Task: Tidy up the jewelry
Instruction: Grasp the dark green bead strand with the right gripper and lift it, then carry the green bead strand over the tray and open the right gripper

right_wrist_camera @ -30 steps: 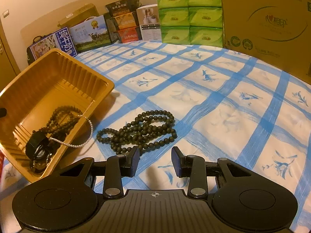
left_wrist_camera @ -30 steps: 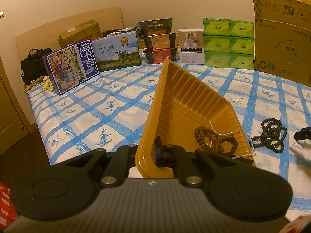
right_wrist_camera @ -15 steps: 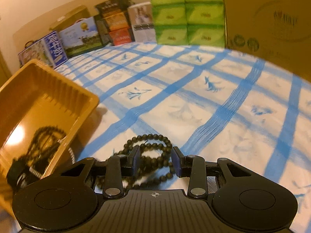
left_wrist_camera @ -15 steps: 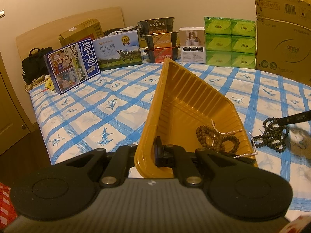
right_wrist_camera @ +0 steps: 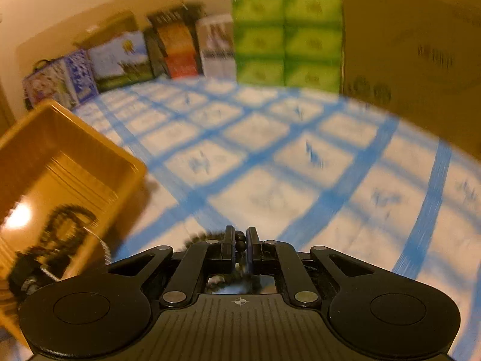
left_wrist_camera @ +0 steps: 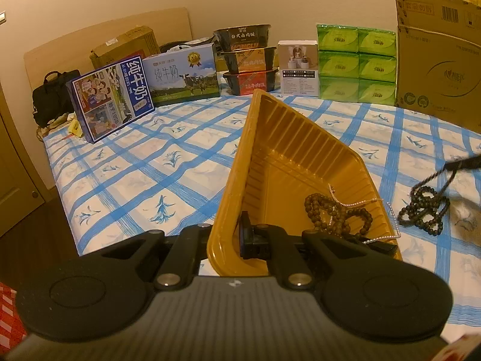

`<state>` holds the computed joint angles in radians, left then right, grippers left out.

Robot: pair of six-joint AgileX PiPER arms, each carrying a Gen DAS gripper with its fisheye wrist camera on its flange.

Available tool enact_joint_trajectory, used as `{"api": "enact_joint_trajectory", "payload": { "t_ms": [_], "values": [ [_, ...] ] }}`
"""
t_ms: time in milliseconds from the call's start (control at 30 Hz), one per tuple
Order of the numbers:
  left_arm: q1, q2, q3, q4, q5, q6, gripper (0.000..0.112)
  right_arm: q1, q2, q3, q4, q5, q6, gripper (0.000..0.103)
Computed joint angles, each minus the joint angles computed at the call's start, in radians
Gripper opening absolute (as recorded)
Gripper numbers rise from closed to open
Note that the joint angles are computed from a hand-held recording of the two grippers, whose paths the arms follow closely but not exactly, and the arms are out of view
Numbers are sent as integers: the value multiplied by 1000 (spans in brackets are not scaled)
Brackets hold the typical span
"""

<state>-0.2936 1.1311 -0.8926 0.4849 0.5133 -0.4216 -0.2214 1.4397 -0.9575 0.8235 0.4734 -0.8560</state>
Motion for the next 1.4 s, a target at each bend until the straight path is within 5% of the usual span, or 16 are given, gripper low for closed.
{"api": "enact_joint_trajectory", "payload": {
  "t_ms": [233, 600, 1200, 1400],
  "values": [
    [7, 3, -1, -22, -13, 23, 6, -31, -150, -176, -40, 172, -20, 7],
    [-1, 13, -10, -18, -9, 15, 6, 27, -178, -513, -112, 327, 24, 7],
    [91, 37, -1, -189, -54, 188, 5, 248, 105, -1241, -228, 449, 238, 7],
    [123, 41, 4, -254, -68, 251, 6, 390, 187, -1264, -359, 467, 280, 7]
  ]
}}
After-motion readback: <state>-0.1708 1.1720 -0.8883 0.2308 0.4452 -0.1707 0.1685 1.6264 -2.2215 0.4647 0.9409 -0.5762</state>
